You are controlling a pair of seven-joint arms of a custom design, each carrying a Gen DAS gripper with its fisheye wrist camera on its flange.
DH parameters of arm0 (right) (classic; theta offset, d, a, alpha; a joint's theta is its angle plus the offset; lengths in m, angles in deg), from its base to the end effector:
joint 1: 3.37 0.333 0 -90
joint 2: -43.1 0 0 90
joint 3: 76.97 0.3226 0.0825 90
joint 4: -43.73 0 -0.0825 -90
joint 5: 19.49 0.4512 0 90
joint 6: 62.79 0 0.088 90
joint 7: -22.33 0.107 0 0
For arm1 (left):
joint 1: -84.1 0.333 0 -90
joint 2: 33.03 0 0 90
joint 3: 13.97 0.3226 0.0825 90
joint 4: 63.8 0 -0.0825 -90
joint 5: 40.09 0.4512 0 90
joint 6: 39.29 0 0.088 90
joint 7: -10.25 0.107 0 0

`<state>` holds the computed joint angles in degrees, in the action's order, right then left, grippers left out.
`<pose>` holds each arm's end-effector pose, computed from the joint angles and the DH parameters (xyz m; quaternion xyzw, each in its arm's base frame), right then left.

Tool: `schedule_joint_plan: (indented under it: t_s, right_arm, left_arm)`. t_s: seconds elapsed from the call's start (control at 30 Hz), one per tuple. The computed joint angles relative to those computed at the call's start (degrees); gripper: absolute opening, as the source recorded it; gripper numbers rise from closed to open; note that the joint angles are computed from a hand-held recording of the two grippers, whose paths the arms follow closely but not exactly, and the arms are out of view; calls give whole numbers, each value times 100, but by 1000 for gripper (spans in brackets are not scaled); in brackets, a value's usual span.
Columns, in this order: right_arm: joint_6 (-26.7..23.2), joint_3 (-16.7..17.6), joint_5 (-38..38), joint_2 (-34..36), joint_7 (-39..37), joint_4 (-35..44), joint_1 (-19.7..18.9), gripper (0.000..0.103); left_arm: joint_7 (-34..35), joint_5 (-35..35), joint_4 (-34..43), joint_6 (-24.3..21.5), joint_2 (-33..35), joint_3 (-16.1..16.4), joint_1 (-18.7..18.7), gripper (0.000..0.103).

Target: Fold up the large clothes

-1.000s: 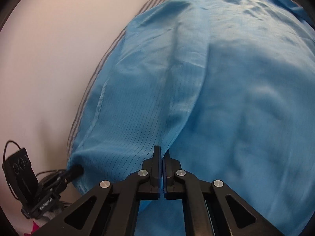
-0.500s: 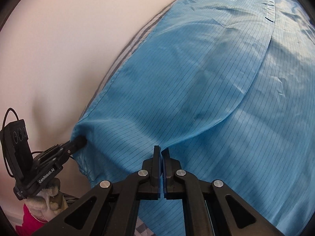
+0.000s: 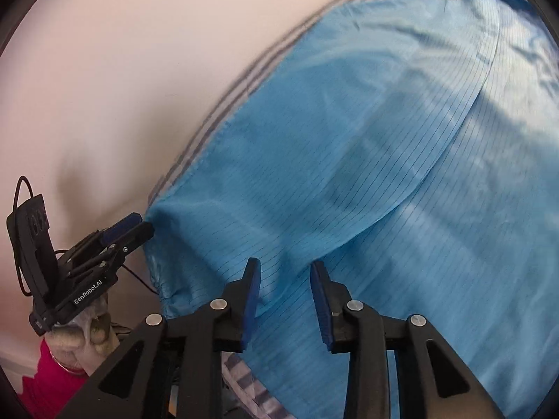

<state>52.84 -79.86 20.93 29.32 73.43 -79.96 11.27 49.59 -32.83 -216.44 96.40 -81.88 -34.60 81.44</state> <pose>0.5394 0.1496 0.5056 -0.8359 0.4405 0.1301 0.3004 0.3761 -0.1629 0.5160 -0.8061 0.5033 -0.2107 0.2291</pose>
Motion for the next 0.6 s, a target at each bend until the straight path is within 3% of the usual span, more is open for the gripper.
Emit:
schedule_joint_plan:
  t_s: [0.27, 0.43, 0.6]
  right_arm:
    - [787, -42, 307, 54, -175, -64, -20, 27]
    - [1339, 154, -6, 174, -196, -137, 104, 27]
    - [1587, 298, -588, 461, -58, -39, 177, 27]
  left_arm:
    - [135, 165, 464, 485, 913, -27, 181, 42]
    - [-24, 385, 525, 387, 1405, -3, 341, 41]
    - [-8, 255, 295, 653, 1283, 222, 226, 42]
